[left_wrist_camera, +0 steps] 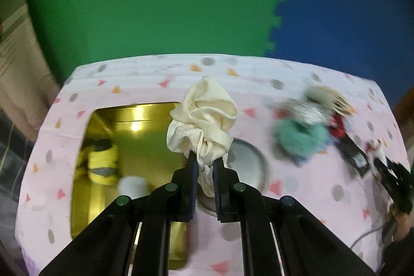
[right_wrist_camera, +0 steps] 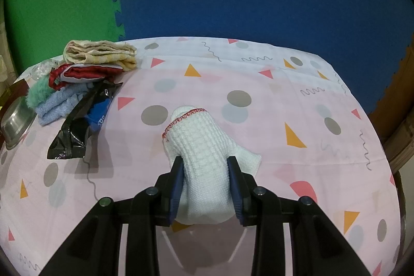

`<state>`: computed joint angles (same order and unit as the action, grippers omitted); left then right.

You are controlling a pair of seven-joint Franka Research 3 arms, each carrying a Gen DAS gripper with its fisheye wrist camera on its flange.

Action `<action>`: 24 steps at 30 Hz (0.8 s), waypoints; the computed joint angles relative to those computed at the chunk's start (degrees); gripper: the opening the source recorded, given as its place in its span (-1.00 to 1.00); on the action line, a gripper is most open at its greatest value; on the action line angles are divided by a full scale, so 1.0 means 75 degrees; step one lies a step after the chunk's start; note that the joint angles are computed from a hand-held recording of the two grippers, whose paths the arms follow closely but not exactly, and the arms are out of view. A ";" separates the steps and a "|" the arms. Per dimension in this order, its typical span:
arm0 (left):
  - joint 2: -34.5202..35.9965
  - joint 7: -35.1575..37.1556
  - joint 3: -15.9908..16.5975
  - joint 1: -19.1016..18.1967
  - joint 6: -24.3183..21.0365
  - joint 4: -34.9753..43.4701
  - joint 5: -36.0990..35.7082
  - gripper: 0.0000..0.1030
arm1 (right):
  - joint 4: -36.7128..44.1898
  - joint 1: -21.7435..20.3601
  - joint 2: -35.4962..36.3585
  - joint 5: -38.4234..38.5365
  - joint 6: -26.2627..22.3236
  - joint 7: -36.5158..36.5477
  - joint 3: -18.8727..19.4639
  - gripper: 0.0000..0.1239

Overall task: Organize soft objects
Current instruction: 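Lift the cream scrunchie and carry it over the gold tin, then lower the scrunchie into the tin and open the left gripper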

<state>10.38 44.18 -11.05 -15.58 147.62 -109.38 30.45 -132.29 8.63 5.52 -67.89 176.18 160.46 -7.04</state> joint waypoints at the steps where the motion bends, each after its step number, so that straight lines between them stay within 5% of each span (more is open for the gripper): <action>1: 0.0008 -0.0079 0.0064 0.0037 -0.0048 0.0007 0.0028 -0.82 | 0.0023 0.0000 0.0025 0.0010 -0.0002 -0.0020 0.0002 -0.45; 24: 0.1193 0.0557 0.0366 0.0676 -0.0735 0.0748 -0.0915 -0.77 | 0.0021 -0.0004 0.0004 -0.0029 -0.0110 -0.0058 0.0038 -0.44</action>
